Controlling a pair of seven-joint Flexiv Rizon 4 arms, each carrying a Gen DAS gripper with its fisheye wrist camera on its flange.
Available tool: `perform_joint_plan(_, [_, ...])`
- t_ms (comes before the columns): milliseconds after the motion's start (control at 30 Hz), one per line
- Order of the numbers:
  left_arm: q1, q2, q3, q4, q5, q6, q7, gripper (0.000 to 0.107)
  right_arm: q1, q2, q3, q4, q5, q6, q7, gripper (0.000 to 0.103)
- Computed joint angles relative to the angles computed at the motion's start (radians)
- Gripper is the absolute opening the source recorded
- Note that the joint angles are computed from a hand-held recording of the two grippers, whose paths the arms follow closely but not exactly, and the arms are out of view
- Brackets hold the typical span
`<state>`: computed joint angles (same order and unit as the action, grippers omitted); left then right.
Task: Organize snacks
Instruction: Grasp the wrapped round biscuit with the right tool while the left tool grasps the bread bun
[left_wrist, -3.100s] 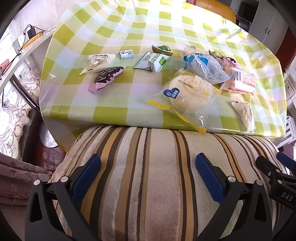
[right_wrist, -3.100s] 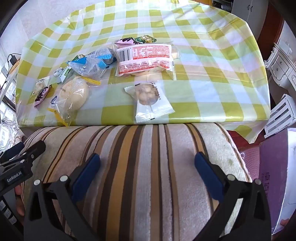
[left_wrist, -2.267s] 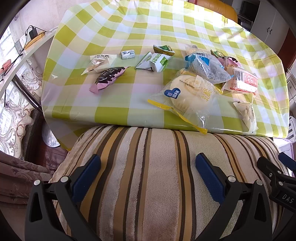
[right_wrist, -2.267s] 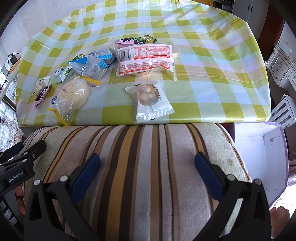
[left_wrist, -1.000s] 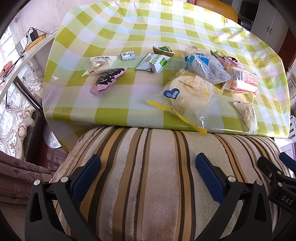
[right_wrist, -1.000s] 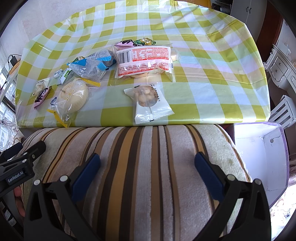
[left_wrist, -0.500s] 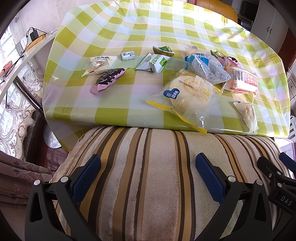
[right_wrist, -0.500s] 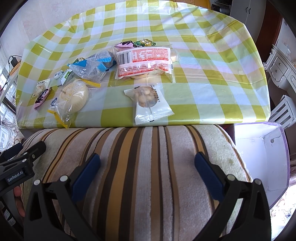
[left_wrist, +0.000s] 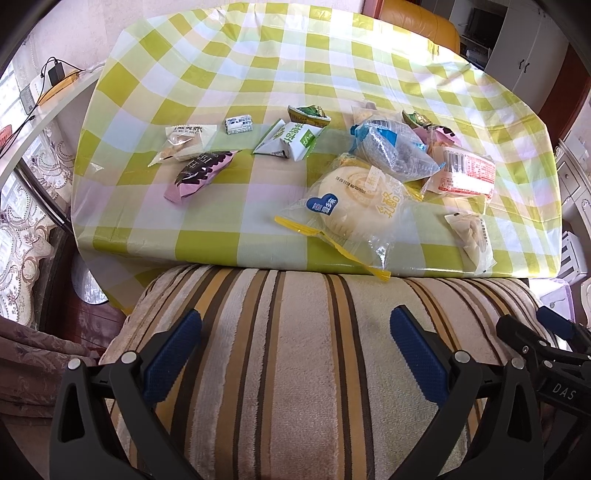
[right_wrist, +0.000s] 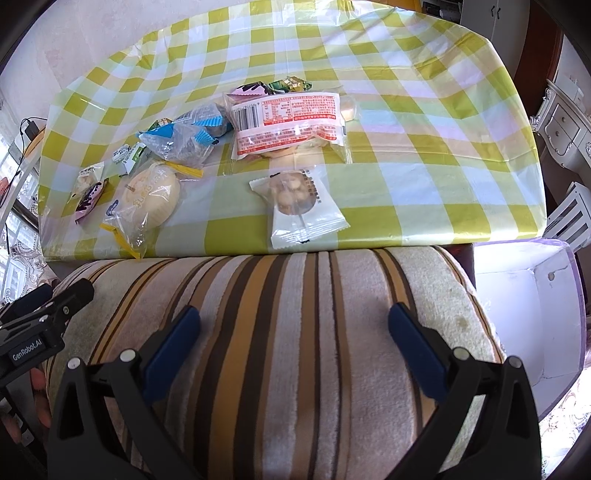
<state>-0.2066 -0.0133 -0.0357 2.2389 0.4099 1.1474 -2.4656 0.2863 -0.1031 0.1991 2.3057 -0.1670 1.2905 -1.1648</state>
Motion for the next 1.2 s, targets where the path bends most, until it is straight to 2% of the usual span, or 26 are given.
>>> perform_joint_plan(67, [0.005,-0.011,0.001,-0.016,0.002,0.030,0.015,0.099,-0.021,-0.012,0.030,-0.075,0.133,-0.102,-0.121,0.102])
perform_joint_plan(100, [0.009,-0.025,0.001,-0.026,-0.010,0.049,0.045,0.099,-0.024,-0.019,0.031,-0.095,0.161,-0.118,-0.148,0.102])
perform_joint_plan(167, [0.018,-0.065,0.001,-0.042,-0.077,0.097,0.139,0.099,-0.024,-0.033,0.021,-0.114,0.184,-0.097,-0.150,0.102])
perform_joint_plan(267, [0.024,-0.128,-0.004,-0.076,-0.189,0.122,0.285,0.099,-0.040,-0.073,0.020,-0.166,0.262,-0.080,-0.158,0.102])
perform_joint_plan(433, [0.005,-0.216,0.003,-0.165,-0.262,0.082,0.454,0.099,-0.016,-0.142,-0.015,-0.216,0.149,-0.048,-0.125,0.102])
perform_joint_plan(633, [-0.020,-0.281,0.035,-0.233,-0.305,0.012,0.526,0.097,0.030,-0.207,-0.068,-0.255,-0.056,-0.062,-0.077,0.102])
perform_joint_plan(867, [-0.039,-0.315,0.052,-0.270,-0.313,-0.042,0.559,0.074,0.040,-0.250,-0.073,-0.274,-0.131,-0.074,-0.049,0.100])
perform_joint_plan(1000, [-0.049,-0.314,0.060,-0.273,-0.301,-0.041,0.557,0.067,0.031,-0.267,-0.062,-0.289,-0.126,-0.098,-0.052,0.082])
perform_joint_plan(1100, [-0.065,-0.312,0.072,-0.285,-0.268,-0.054,0.536,0.064,0.015,-0.280,-0.042,-0.307,-0.092,-0.125,-0.072,0.060])
perform_joint_plan(1200, [-0.071,-0.303,0.077,-0.286,-0.250,-0.061,0.516,0.063,0.020,-0.272,-0.049,-0.295,-0.098,-0.112,-0.068,0.053])
